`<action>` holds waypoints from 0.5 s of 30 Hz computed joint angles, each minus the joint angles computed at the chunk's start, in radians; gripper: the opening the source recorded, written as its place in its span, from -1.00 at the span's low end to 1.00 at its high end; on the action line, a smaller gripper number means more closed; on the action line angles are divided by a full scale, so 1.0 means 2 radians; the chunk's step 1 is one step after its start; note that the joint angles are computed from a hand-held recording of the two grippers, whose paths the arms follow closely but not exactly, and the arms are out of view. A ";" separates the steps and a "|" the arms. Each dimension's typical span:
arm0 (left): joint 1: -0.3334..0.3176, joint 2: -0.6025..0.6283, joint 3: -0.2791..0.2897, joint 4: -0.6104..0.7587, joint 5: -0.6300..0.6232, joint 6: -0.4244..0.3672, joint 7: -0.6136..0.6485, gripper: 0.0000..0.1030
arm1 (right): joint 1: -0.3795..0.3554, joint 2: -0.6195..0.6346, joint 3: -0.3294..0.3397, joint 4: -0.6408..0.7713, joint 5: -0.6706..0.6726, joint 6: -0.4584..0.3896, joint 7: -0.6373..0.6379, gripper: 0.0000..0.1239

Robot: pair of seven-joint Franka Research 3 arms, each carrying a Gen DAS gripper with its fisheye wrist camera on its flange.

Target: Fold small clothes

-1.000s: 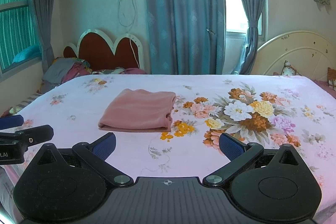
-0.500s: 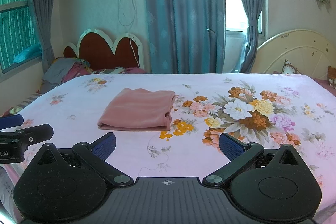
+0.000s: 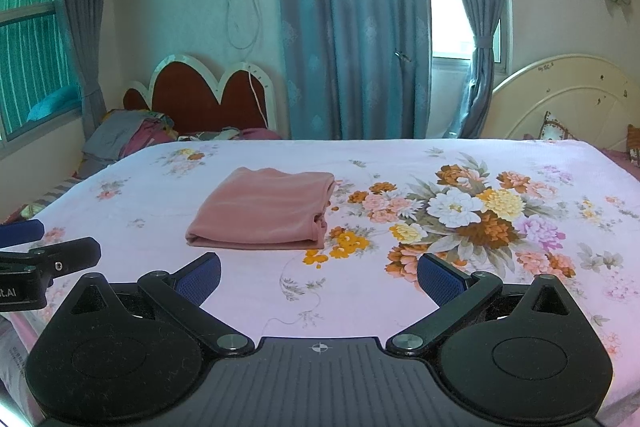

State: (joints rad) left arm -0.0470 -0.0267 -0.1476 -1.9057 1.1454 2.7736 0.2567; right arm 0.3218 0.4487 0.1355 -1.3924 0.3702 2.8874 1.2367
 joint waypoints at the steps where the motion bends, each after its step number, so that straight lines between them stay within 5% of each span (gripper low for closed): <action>1: 0.000 -0.001 0.000 -0.001 -0.001 0.000 0.001 0.99 | -0.002 0.001 0.002 0.001 0.002 -0.001 -0.002 0.66; 15: -0.001 0.002 0.000 0.002 0.001 -0.002 0.001 0.99 | -0.008 -0.001 0.006 -0.002 0.014 0.000 -0.014 0.66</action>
State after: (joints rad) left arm -0.0487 -0.0233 -0.1469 -1.9022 1.1466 2.7695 0.2589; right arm 0.3051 0.4463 0.1474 -1.3965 0.3973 2.8876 1.2077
